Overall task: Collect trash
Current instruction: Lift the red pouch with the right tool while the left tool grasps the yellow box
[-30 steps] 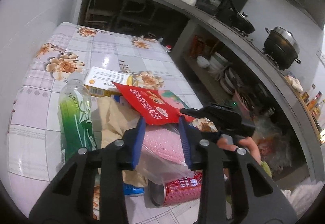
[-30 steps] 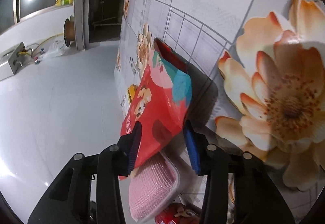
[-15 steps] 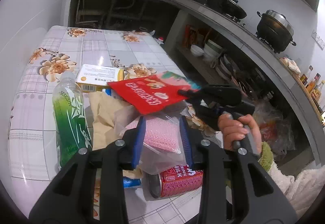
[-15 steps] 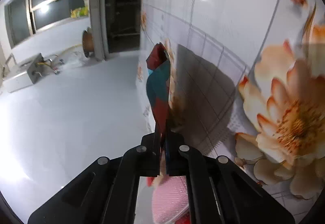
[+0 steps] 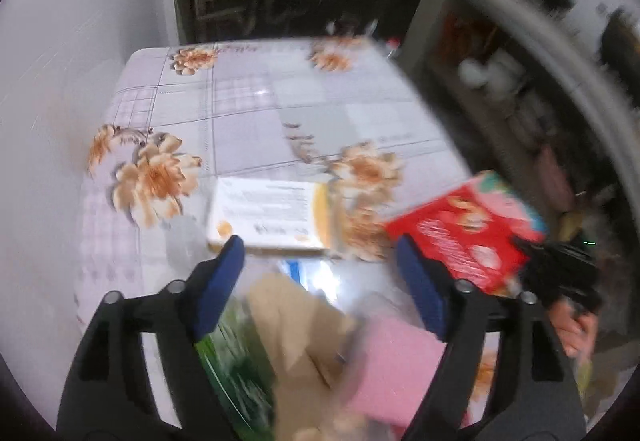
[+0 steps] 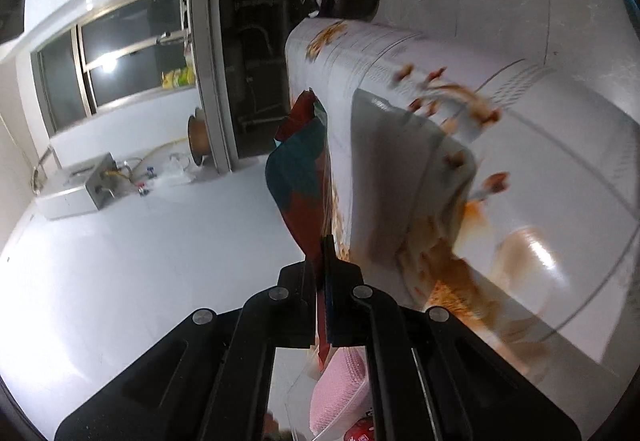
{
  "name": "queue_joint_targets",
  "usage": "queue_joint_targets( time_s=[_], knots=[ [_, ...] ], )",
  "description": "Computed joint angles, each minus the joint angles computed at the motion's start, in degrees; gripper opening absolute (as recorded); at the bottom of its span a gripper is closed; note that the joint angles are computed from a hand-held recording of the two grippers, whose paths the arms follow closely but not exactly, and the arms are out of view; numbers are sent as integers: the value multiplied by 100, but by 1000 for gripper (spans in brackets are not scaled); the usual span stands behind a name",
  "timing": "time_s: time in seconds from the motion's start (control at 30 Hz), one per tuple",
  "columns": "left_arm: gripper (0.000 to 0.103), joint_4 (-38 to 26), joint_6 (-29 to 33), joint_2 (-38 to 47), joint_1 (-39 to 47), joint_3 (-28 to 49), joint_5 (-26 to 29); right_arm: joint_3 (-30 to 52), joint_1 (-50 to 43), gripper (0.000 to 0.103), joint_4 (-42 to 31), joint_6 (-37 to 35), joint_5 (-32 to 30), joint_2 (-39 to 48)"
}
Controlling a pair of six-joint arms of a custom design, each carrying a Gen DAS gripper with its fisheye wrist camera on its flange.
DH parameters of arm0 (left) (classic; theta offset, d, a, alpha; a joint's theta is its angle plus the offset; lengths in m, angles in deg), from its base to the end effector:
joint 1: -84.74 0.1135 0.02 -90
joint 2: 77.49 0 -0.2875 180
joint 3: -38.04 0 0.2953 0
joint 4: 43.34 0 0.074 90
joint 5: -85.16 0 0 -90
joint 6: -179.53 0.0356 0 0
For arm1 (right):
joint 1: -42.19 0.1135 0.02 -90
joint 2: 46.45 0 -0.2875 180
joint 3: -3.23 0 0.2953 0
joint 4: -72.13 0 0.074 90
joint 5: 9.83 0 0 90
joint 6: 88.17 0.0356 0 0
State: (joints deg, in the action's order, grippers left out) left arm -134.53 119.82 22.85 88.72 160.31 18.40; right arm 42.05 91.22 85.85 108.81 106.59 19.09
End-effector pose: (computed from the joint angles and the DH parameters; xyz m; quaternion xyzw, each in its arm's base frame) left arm 0.3834 0.0126 0.4068 0.2546 0.9300 -0.1374 0.2269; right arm 0.1876 0.1919 0.2186 0.4935 0.5976 0.5556 0.3009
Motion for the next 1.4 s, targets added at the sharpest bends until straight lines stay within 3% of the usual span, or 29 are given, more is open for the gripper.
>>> queue_joint_targets(
  time_s=[0.2, 0.27, 0.33, 0.47, 0.63, 0.8, 1.3, 1.4],
  knots=[
    [76, 70, -109, 982, -842, 620, -1618, -471, 131, 3, 283, 189, 110, -220],
    [76, -84, -180, 1194, -967, 793, -1833, -502, 125, 3, 354, 196, 81, -197],
    [76, -205, -344, 1315, -1022, 935, -1818, -560, 98, 3, 455, 199, 45, -180],
    [75, -242, -325, 1133, -1148, 844, -1270, -656, 65, 3, 566, 220, -3, -189],
    [50, -567, -379, 1215, -1457, 887, -1100, -650, 44, 3, 558, 200, -15, -207],
    [31, -466, -488, 1279, -1692, 706, -1445, -701, 77, 3, 568, 223, 39, -258],
    [30, -93, -625, 1332, -1993, 408, -2279, -649, 41, 3, 539, 272, -37, -208],
    [26, -77, -703, 1390, -2000, 424, -2316, -651, 31, 3, 520, 269, -54, -226]
  ],
)
